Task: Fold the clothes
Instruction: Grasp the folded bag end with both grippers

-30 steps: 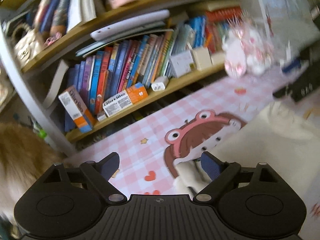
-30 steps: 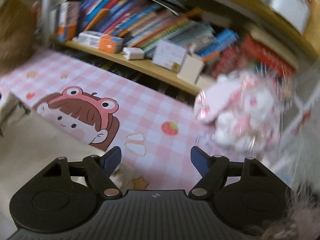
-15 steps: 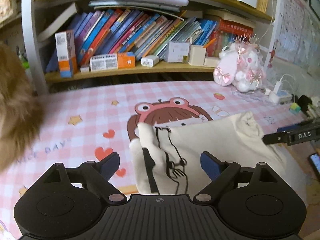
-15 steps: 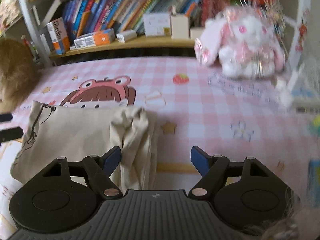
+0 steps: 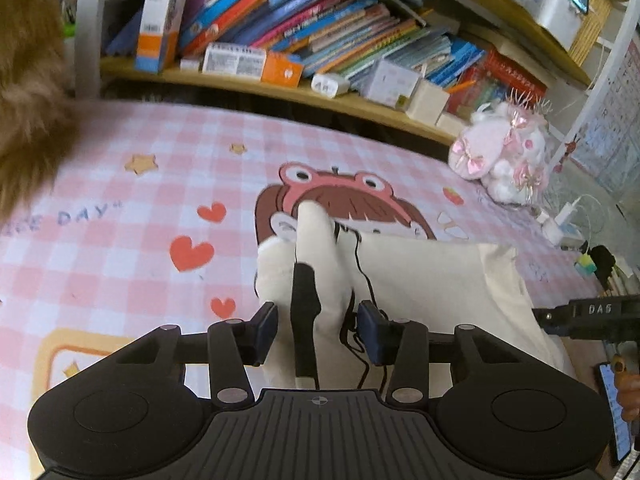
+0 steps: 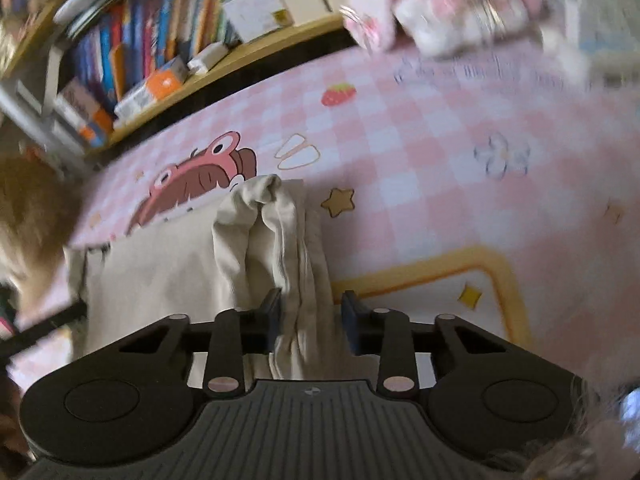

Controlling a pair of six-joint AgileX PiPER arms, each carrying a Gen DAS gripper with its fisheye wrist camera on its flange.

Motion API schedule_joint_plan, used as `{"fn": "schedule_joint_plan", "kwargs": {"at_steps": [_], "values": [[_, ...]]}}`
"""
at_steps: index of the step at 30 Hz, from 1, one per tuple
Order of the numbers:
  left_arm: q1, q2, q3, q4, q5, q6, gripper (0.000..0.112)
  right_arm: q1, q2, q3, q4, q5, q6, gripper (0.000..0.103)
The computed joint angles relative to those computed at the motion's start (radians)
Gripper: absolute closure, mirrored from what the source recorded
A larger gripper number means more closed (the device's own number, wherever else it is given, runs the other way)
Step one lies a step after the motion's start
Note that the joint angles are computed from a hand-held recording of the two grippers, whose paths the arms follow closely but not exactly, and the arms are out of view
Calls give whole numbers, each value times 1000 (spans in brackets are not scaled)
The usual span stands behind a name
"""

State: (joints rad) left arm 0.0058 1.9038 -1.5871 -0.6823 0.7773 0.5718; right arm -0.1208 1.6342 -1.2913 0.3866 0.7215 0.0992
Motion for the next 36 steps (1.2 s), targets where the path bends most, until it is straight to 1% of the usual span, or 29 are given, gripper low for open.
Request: {"fn": "schedule_joint_plan", "kwargs": {"at_steps": [1, 2, 3, 5, 6, 7, 8, 10, 11, 13, 15, 17, 18, 19, 20, 22, 23, 24, 25, 26, 27, 28, 29, 30, 31, 32, 33, 35, 36], "values": [[8, 8, -5, -22, 17, 2, 78, -6, -1, 6, 16, -5, -6, 74], [22, 6, -2, -69, 34, 20, 90, -6, -2, 6, 17, -4, -8, 74], [43, -9, 15, -147, 49, 64, 103, -2, -3, 5, 9, -5, -6, 74], [85, -38, 49, -302, 86, 148, 107, 8, -5, 6, -12, -7, 1, 74], [104, -50, 60, -364, 109, 174, 107, 13, -5, 4, -23, -8, 7, 74], [117, -58, 61, -387, 125, 161, 107, 16, -5, 4, -35, -9, 12, 74], [123, -48, 54, -370, 127, 115, 107, 18, -4, 4, -42, -11, 14, 74], [126, 10, 4, -272, 140, -25, 106, 22, -3, 4, -51, -16, 17, 73], [125, 41, -20, -235, 148, -79, 105, 25, -2, 4, -54, -20, 19, 73], [119, 57, -23, -232, 136, -85, 99, 36, 1, 1, -74, -26, 30, 71], [112, 55, -15, -241, 114, -66, 91, 48, 5, -10, -112, -21, 46, 70], [106, 46, -18, -228, 86, -44, 71, 62, 3, -23, -168, -15, 73, 63], [106, 39, -12, -232, 62, -30, 64, 70, -2, -26, -204, -18, 96, 58], [105, 33, -6, -237, 38, -15, 62, 80, -10, -29, -243, -23, 120, 54], [103, 35, -12, -236, 23, -10, 61, 90, -19, -31, -277, -33, 138, 52], [94, 61, -57, -214, 23, -27, 61, 110, -36, -28, -327, -70, 146, 41], [87, 75, -73, -198, 25, -29, 61, 121, -39, -30, -349, -86, 145, 38], [81, 88, -90, -183, 26, -31, 63, 133, -33, -40, -364, -96, 130, 36], [77, 98, -103, -182, 32, -27, 65, 145, -27, -50, -377, -106, 115, 36], [77, 101, -108, -200, 44, -13, 75, 157, -17, -64, -392, -111, 101, 36], [77, 104, -113, -217, 56, 0, 94, 173, 2, -87, -416, -106, 95, 36], [83, 99, -107, -257, 72, 38, 94, 187, 29, -115, -450, -94, 99, 40], [95, 83, -87, -327, 93, 112, 96, 190, 61, -147, -474, -68, 111, 43], [105, 66, -71, -390, 117, 181, 96, 194, 93, -180, -496, -41, 121, 60], [111, 55, -68, -419, 135, 209, 96, 198, 125, -215, -517, -13, 129, 74], [113, 62, -73, -416, 132, 198, 96, 192, 152, -243, -513, 7, 129, 75], [115, 86, -95, -386, 125, 147, 96, 171, 166, -250, -468, 5, 127, 74], [119, 161, -177, -281, 131, -19, 95, 128, 194, -269, -369, 7, 113, 74], [124, 197, -203, -270, 139, -54, 94, 105, 206, -277, -315, 9, 101, 74]]}}
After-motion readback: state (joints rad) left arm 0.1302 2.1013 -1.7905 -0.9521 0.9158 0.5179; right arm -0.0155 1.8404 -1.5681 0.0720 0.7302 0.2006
